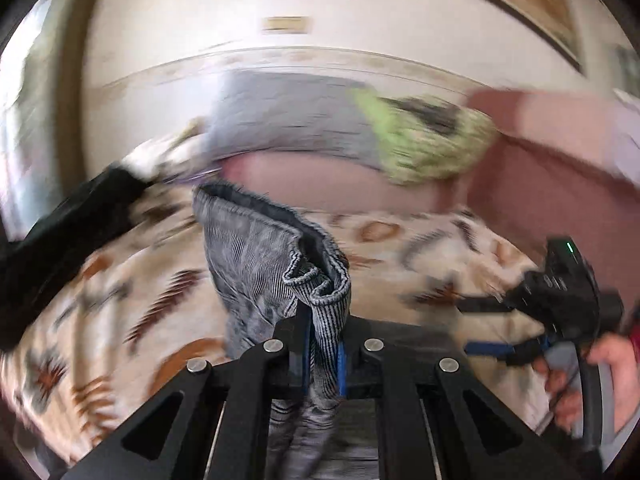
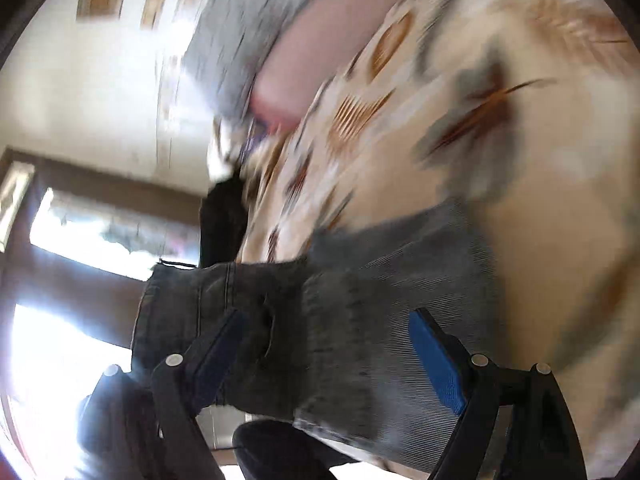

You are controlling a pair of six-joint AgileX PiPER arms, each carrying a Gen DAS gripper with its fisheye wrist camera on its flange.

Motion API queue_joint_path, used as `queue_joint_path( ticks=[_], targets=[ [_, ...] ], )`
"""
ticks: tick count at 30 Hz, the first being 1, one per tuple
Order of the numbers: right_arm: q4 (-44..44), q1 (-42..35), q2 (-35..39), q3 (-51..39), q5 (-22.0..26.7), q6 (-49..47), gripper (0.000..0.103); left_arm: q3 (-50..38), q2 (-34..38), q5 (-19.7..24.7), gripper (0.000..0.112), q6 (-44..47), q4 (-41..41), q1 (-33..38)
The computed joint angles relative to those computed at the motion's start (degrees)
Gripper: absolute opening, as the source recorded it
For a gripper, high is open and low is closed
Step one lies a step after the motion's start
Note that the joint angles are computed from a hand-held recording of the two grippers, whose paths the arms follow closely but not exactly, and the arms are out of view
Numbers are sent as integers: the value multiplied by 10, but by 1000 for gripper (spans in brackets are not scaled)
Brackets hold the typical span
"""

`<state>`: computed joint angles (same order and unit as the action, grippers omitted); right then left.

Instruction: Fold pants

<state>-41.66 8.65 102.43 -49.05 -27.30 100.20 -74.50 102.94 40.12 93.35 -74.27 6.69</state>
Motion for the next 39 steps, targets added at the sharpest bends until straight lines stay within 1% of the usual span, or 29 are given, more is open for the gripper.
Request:
queue_joint_path(
  ticks=[3, 4, 5, 8, 9, 10, 11, 12, 14, 15, 17, 18, 19, 21, 22, 24, 25, 26, 27, 28, 29, 30, 31, 32, 34, 35, 36, 37, 39],
  targets=[
    [92, -41, -40, 106, -66, -85, 86, 76, -28, -22, 10, 86, -15, -67],
    [97, -60, -44, 135, -93, -93, 86, 94, -25, -36, 10, 101, 3, -97],
    [107, -72, -39, 157, -117, -103, 86, 101, -9, -61, 14, 93, 42, -131],
    [107, -108, -2, 192, -182, -100, 86, 95, 67, -118, 18, -7, 184, -202],
    [96, -116, 5, 193, -193, -93, 86, 96, 63, -116, 20, -8, 201, -202],
    [85, -124, 4, 196, -198, -92, 86, 98, 49, -91, 25, -7, 200, -192],
    [94, -118, 3, 196, -196, -102, 86, 82, 46, -47, 39, -29, 217, -177],
    [98, -116, 0, 193, -188, -112, 86, 60, 36, 10, 54, -64, 230, -154],
    [108, -106, -12, 188, -161, -127, 86, 45, 12, 74, 67, -66, 204, -111],
    [104, -103, -22, 187, -153, -127, 86, 32, -2, 113, 69, -59, 180, -75],
    [109, -84, -54, 185, -140, -138, 86, 8, -8, 139, 70, -56, 149, -26],
    [113, -67, -70, 183, -142, -146, 86, -2, -8, 136, 72, -59, 139, -10],
    [102, -57, -83, 180, -145, -138, 86, -22, 2, 119, 73, -64, 126, 12],
    [60, -39, -86, 152, -161, -97, 87, -52, 24, 67, 73, -102, 136, 17],
    [43, -25, -79, 130, -162, -75, 87, -83, 52, 34, 73, -154, 175, 15],
    [8, -8, -46, 92, -182, -37, 88, -131, 100, 26, 73, -224, 233, 9],
    [7, 4, -32, 82, -173, -26, 88, -140, 114, 22, 73, -244, 256, 1],
    [9, 15, -20, 71, -140, -13, 88, -145, 132, 18, 73, -267, 303, -14],
    [13, 21, 14, 67, -126, -7, 88, -140, 153, 7, 74, -268, 341, -32],
    [36, 25, 57, 78, -135, -10, 83, -115, 153, -23, 74, -263, 356, -40],
    [83, 23, 77, 99, -167, -13, 71, -94, 149, -52, 74, -253, 348, -47],
    [107, 18, 74, 118, -190, -18, 69, -79, 137, -58, 74, -221, 317, -40],
    [108, 17, 52, 136, -191, -1, 70, -73, 131, -48, 74, -196, 287, -32],
    [94, 13, 21, 146, -168, 2, 74, -80, 127, -27, 74, -193, 273, -21],
    [108, 33, -39, 143, -90, -29, 84, -77, 109, 12, 74, -159, 205, 8],
    [103, 46, -60, 140, -79, -28, 84, -78, 113, 11, 74, -140, 179, 9],
    [92, 53, -62, 134, -92, -8, 84, -73, 108, 10, 78, -128, 162, 10],
    [101, 60, -57, 134, -116, -7, 85, -74, 111, 0, 81, -133, 169, 4],
    [114, 80, -23, 118, -148, 6, 85, -96, 143, -1, 83, -185, 239, -16]
  ],
)
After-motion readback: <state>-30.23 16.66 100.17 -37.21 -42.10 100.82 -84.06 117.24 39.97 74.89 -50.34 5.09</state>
